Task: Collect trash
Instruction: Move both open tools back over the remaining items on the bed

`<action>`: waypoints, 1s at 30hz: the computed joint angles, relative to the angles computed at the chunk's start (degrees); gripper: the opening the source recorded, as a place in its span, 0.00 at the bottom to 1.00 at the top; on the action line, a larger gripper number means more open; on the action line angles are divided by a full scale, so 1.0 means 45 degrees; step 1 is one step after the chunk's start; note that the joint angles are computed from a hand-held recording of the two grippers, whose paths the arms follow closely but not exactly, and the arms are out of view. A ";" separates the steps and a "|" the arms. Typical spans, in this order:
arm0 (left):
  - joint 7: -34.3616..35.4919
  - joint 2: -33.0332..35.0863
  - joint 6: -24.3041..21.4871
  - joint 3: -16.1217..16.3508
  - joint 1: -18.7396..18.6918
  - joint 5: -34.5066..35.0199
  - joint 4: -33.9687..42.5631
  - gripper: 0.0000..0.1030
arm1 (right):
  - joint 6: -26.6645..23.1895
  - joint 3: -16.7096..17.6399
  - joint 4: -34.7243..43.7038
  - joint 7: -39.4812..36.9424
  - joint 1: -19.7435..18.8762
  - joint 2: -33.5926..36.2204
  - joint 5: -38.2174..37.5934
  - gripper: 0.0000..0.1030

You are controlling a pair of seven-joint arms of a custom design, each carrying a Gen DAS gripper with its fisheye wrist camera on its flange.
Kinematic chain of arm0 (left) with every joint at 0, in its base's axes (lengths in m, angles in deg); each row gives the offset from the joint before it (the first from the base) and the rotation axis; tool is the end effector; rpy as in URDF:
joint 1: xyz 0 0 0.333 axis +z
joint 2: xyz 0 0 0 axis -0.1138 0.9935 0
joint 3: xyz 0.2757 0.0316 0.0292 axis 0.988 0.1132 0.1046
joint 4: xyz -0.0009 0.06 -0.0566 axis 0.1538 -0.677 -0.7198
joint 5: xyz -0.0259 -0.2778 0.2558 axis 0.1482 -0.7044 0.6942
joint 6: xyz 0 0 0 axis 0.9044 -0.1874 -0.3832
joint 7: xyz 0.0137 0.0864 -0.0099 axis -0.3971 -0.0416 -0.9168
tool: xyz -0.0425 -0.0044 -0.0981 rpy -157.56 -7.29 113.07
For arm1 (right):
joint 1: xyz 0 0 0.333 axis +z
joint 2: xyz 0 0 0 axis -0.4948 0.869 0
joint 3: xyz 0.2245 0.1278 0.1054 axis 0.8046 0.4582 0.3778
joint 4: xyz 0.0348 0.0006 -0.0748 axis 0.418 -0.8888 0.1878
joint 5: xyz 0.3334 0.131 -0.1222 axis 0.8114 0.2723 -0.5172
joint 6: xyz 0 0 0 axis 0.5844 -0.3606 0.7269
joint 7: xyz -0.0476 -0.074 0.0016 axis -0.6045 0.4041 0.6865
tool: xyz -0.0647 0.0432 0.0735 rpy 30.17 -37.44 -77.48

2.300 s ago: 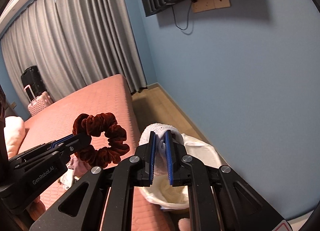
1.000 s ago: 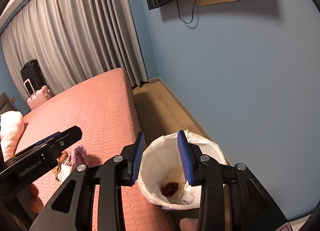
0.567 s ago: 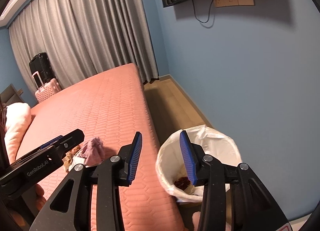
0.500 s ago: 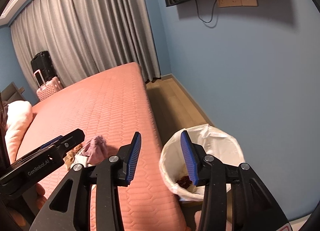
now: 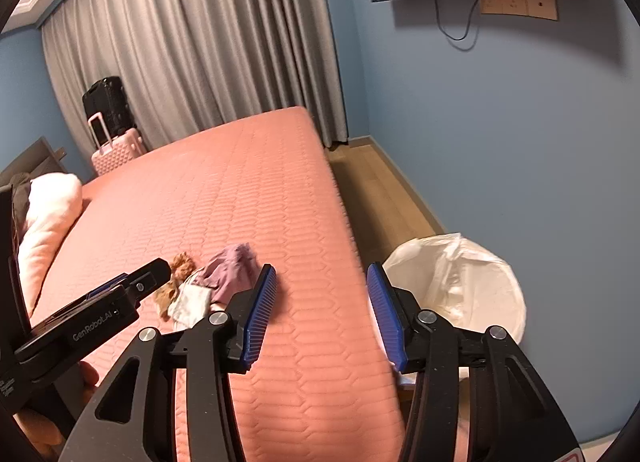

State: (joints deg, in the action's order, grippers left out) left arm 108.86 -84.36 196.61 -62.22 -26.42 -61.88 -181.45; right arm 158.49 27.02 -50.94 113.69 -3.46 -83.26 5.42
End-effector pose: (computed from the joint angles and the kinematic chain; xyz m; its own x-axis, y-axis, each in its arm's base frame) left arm 0.4853 -0.3479 0.6324 -0.3930 -0.8747 0.2837 -0.7045 0.0882 -0.7042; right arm 0.3893 0.3193 0.6603 -0.3829 -0.9084 -0.1681 -0.5580 0.3724 -0.7416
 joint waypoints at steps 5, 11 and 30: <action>0.0096 -0.0417 0.0107 0.0252 0.0211 -0.0192 -0.0661 0.63 | 0.0000 0.0069 0.0688 -0.0222 0.0212 0.0835 0.0081 0.51; -0.0073 -0.0823 0.0049 0.0649 0.0532 -0.0323 -0.1522 0.67 | 0.0106 -0.0072 0.1573 -0.0546 0.0633 0.1996 0.0336 0.53; -0.1092 0.0580 -0.0998 0.1159 0.2054 0.0498 -0.1480 0.68 | 0.0789 -0.1286 0.5545 -0.2701 0.1801 0.7089 0.2259 0.53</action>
State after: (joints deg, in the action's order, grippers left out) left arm 103.94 -81.75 192.12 -57.00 -17.18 -59.64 -188.11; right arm 162.04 21.23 -25.98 101.54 4.65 -51.36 15.59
